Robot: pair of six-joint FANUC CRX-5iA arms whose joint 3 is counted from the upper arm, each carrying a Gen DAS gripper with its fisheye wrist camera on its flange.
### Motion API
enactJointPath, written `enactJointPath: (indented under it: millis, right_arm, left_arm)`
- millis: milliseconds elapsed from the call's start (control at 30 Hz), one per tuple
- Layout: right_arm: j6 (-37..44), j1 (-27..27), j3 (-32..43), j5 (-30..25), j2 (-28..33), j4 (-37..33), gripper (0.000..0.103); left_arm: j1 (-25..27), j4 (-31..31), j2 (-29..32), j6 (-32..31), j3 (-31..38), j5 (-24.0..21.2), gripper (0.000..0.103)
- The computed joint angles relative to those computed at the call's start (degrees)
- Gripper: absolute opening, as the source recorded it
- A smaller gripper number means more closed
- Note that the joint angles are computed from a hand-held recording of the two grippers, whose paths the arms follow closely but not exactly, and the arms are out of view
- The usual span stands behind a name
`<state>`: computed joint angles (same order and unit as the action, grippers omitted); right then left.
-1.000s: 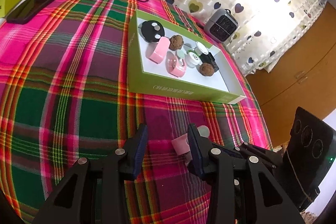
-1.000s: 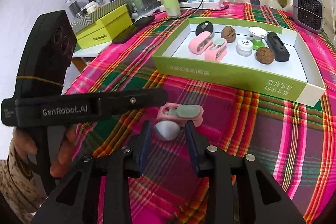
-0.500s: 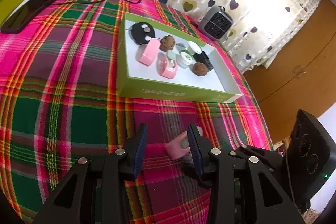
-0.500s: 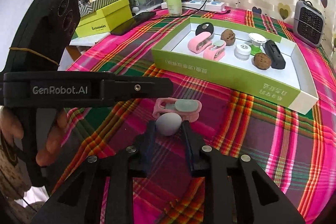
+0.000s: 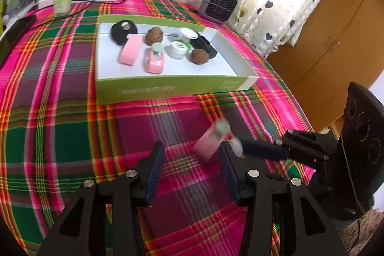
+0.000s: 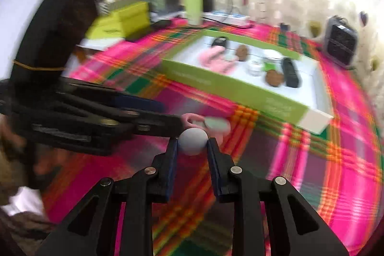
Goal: Organize objects
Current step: 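Close right gripper on the white egg-shaped object, then close left gripper on the second pink clip while right gripper holds white egg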
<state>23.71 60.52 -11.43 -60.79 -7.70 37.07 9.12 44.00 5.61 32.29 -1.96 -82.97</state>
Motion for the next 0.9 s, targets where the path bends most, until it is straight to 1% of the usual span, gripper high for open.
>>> enactJointPath:
  millis: [67,133,167,233,267,333,433,533,633,667,700,733,767,833,867,900]
  right_arm:
    - [-0.2,0.2,0.0,-1.9,0.6,1.3,0.026]
    - [-0.7,-0.3,-1.1,0.4,-0.7,0.9,0.026]
    - [0.8,-0.2,-1.7,1.5,-1.4,0.9,0.026]
    - [3.0,0.1,-1.3,0.4,-1.1,1.0,0.026]
    - [2.3,-0.6,-1.5,1.6,-1.7,-0.4,0.026]
    - [0.0,-3.6,-3.1,8.4,-4.3,-6.1,0.026]
    - [-4.6,-7.2,-7.3,18.8,-9.0,-11.8,0.026]
    - [-6.0,-10.5,-10.3,27.6,-12.1,-19.0,0.026]
    - [-6.6,-13.1,-13.4,36.4,-14.6,-25.2,0.026]
    - [-7.7,-13.6,-14.2,38.3,-15.1,-26.0,0.026]
    - [-8.8,-13.9,-14.6,38.9,-15.3,-26.2,0.026]
    - [-10.1,-14.0,-15.0,39.2,-15.5,-26.1,0.026]
    - [-10.9,-14.6,-15.4,40.1,-15.5,-27.4,0.026]
    - [-12.2,-15.0,-16.5,42.6,-16.2,-28.7,0.026]
    - [-13.6,-15.1,-17.0,43.0,-16.3,-27.9,0.026]
    - [-15.4,-14.8,-16.9,41.5,-16.1,-25.7,0.026]
  left_arm:
    - [-0.4,-0.5,0.3,0.6,0.5,-0.1,0.046]
    - [-0.8,-1.5,1.0,1.6,1.3,-0.3,0.046]
    - [-0.9,-1.5,0.9,1.8,1.1,-0.2,0.046]
    - [-0.8,-0.8,1.2,2.0,1.1,-0.5,0.046]
    - [-0.8,-0.7,1.6,2.5,1.4,-0.9,0.046]
    - [-0.7,0.3,2.3,3.0,1.6,-1.8,0.046]
    - [-0.3,1.4,2.6,3.2,1.5,-2.6,0.048]
    - [-0.2,3.0,2.5,3.0,1.3,-2.9,0.048]
    - [0.2,5.6,2.0,3.3,0.4,-1.8,0.048]
    - [0.4,6.8,2.1,3.5,0.1,-1.8,0.048]
    - [0.4,6.9,2.2,4.1,0.3,-1.7,0.048]
    - [0.2,6.2,2.5,4.8,0.8,-1.8,0.048]
    - [0.0,5.6,2.6,4.9,1.0,-1.9,0.048]
    - [-0.4,4.4,2.9,4.9,1.2,-2.3,0.048]
    - [-0.6,3.9,3.0,5.2,1.2,-2.4,0.048]
    - [-0.7,3.7,3.2,5.4,1.2,-2.6,0.048]
